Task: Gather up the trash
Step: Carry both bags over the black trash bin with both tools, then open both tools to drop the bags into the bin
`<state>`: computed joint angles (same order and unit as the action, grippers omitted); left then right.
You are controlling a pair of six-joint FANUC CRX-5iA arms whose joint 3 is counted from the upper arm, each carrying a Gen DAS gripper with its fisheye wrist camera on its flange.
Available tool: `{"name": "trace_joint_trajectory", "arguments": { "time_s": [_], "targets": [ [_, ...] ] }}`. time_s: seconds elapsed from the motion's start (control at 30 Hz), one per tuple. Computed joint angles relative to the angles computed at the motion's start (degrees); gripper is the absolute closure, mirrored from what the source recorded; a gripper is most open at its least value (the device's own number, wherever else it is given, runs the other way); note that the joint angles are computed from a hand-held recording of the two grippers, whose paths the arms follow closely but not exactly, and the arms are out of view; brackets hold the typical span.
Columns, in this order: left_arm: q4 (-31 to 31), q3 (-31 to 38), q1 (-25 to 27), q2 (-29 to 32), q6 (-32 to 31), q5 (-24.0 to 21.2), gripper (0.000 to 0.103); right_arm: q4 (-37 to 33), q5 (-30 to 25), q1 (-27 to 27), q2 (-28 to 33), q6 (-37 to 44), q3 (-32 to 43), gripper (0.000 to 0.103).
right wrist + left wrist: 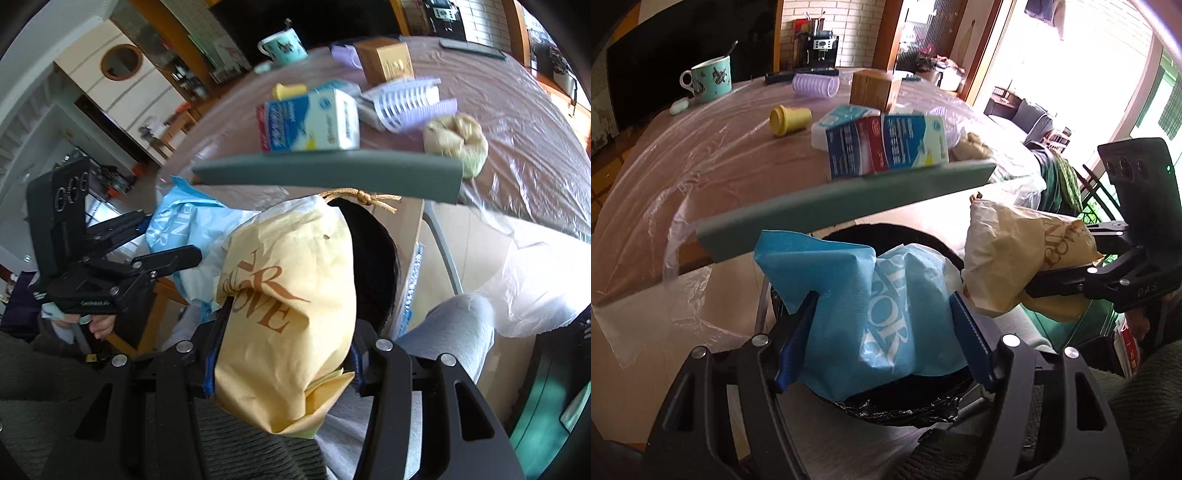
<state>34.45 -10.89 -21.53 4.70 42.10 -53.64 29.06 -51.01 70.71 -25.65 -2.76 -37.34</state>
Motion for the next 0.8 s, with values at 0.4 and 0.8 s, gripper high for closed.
{"name": "trace_joint_trajectory", "arguments": {
  "time_s": [0.4,0.8],
  "targets": [
    [-5.53,2.23,-1.46,2.81,3.97,-0.31,0.032,-4.59,-1.35,-3.04,5.93,4.06,2.99,0.053],
    [-8.44,4.55,-2.13,6.03,5.65,-1.44,0.036,-9.13,0.12,-6.51,11.95,10.01,6.11,0.053]
  ]
}}
